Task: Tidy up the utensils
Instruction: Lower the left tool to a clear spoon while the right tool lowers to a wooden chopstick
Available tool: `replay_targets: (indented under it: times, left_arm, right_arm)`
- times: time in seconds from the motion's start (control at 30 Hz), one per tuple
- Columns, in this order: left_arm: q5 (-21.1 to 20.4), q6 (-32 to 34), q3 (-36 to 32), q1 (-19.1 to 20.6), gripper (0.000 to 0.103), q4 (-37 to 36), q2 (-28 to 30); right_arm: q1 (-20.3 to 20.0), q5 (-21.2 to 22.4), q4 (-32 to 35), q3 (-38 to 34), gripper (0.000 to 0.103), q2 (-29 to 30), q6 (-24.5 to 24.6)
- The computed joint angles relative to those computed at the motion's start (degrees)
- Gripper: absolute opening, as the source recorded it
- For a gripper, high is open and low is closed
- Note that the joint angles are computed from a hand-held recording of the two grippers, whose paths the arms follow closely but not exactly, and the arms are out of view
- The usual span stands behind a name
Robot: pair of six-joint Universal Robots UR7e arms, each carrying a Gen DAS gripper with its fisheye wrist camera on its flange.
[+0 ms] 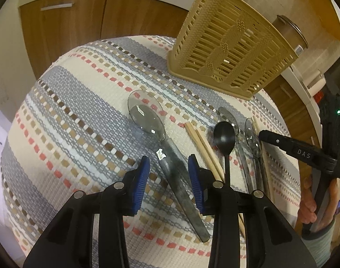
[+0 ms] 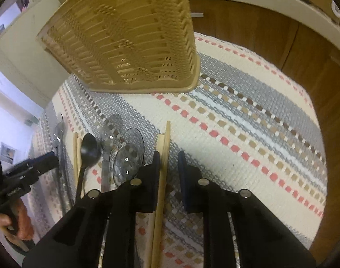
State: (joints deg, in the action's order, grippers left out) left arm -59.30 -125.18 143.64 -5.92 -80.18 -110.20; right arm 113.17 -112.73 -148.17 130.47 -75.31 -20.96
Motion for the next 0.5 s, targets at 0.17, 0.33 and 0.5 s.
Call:
replay_targets:
  times: [0.17,0.33,0.5]
  left_arm:
    - [0.6,2.8,-0.2,1.8,0.026,0.2,-0.4]
    - [0.3,3.2,-0.3,1.7,0.022,0.8,-1.6]
    - [-0.2,3.4,-0.7,2.1,0.031,0.9,-0.1]
  right_arm:
    - [-0.5,0.3,0.0,0.0,0.01,0.0,-0.9]
    - [-0.4,-1.0,1.3,-0.1,0.01,-0.8,-1.9]
    - [2.2,-4.6,-0.8,0.6,0.01,1.1,-1.9]
